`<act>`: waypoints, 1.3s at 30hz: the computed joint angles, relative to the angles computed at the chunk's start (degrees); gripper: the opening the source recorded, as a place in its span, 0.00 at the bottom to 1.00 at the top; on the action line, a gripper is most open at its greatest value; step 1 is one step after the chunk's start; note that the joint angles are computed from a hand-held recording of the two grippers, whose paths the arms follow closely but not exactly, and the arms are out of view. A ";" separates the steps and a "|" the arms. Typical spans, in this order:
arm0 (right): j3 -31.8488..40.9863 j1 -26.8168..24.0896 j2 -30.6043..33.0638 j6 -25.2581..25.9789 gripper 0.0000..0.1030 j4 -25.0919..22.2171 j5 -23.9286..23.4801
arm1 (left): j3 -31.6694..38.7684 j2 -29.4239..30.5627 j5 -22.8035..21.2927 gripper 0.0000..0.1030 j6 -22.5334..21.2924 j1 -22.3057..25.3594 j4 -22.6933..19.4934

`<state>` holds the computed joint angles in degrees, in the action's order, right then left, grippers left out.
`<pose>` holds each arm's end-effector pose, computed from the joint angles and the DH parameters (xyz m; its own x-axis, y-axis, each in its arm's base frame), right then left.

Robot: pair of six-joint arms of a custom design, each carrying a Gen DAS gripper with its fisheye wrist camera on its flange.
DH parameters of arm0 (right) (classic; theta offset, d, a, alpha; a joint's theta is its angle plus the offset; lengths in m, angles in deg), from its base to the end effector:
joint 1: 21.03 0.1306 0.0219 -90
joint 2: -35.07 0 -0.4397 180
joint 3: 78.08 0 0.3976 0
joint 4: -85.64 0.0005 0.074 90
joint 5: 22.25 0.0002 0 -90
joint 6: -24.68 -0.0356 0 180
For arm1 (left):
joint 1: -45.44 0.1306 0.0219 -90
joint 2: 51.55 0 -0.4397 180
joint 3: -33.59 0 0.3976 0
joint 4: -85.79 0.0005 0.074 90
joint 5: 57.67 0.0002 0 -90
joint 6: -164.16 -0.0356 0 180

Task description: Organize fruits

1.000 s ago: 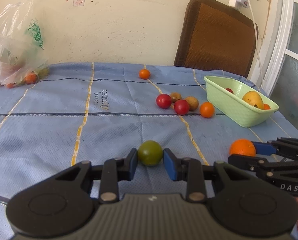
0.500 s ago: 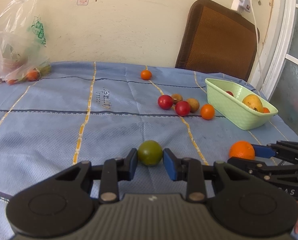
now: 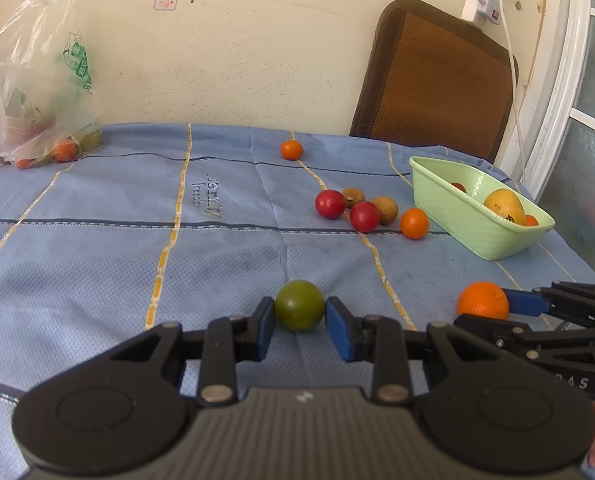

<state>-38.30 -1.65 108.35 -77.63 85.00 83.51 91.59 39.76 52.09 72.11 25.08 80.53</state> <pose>0.3019 0.0954 0.2713 -0.5401 0.0275 -0.8411 0.0080 0.9996 0.0275 0.4158 -0.1677 0.2847 -0.5636 0.2450 -0.7889 0.5958 0.7821 -0.1827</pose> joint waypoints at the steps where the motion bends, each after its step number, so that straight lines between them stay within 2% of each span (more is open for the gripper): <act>1: 0.00 -0.05 -0.02 0.02 0.48 -0.02 -0.06 | 0.01 0.01 0.03 0.28 0.02 0.01 -0.01; 17: -0.01 -0.08 -0.01 0.01 0.48 -0.01 -0.11 | -0.01 -0.10 -0.22 0.28 -0.11 -0.13 -0.07; 25: 0.02 0.12 0.17 0.40 0.48 -0.07 0.18 | -0.17 -0.16 1.63 0.28 0.64 0.62 0.29; 39: -0.18 0.18 -0.12 0.16 0.48 0.30 0.12 | -0.81 -0.82 1.42 0.28 -2.12 -0.09 0.75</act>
